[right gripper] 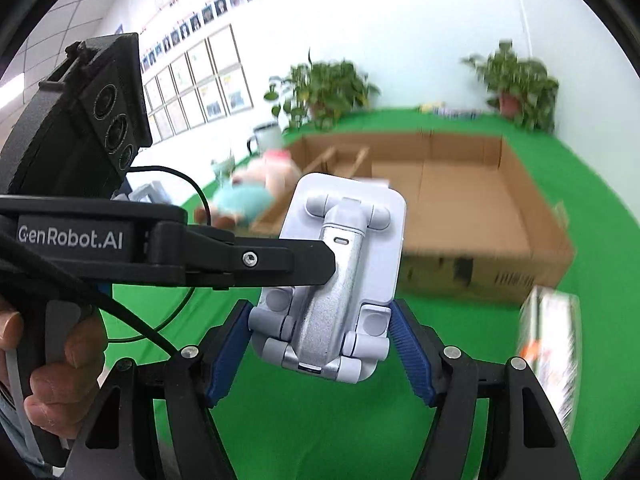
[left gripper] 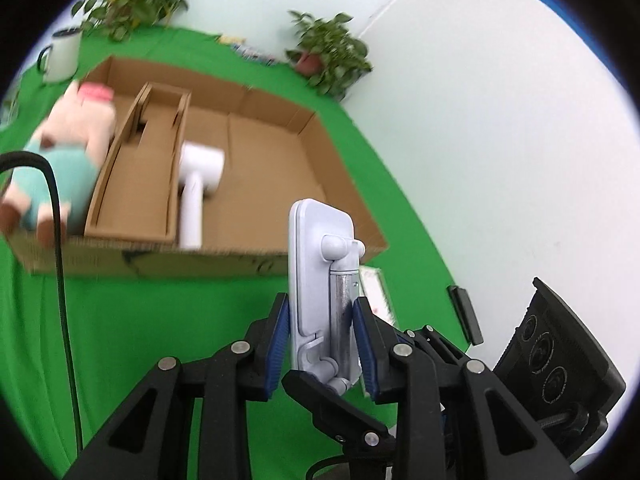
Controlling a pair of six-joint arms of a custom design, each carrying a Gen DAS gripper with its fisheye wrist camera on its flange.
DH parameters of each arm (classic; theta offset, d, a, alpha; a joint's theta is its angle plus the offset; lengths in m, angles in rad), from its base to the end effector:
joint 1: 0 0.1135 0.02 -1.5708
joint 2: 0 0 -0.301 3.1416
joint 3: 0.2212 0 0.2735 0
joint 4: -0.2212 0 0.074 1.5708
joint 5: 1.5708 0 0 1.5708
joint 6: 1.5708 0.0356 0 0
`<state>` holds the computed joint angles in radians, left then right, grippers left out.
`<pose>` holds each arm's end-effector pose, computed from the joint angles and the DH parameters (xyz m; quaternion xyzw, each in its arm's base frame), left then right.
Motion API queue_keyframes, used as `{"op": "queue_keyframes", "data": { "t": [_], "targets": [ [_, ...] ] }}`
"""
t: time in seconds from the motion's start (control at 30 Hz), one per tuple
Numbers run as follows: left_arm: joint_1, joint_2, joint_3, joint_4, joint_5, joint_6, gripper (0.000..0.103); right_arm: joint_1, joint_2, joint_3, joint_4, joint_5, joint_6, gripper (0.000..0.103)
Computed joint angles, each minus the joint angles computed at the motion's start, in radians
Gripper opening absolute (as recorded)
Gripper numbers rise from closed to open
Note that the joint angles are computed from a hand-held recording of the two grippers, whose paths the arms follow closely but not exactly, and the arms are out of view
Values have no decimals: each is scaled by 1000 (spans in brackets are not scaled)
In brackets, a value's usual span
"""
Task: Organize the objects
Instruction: 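Lift the phone stand with the right tool and carry it over the box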
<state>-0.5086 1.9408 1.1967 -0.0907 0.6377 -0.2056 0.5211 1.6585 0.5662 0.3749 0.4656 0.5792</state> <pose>0.3693 -0.2302 0.1815 0.2452 0.8588 -0.3935 0.2178 0.2701 0.1366 0.1345 0.1212 0.8826 0.0315 0.4531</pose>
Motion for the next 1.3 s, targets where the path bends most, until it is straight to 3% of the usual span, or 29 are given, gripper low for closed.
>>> {"op": "queue_keyframes", "data": {
  "t": [0.23,0.5,0.8,1.3],
  "targets": [
    [-14,21,135,-44,1,13,30,-40,-59,62,-59,43,-68,67],
    [-11,88,313,-130,13,31,30,-129,-80,155,-135,3,-139,67],
    [-12,257,649,-346,17,58,30,-286,-29,311,-231,-134,-187,67],
    [-13,557,990,-588,21,46,30,-455,238,444,-272,-384,-161,67]
  ]
}}
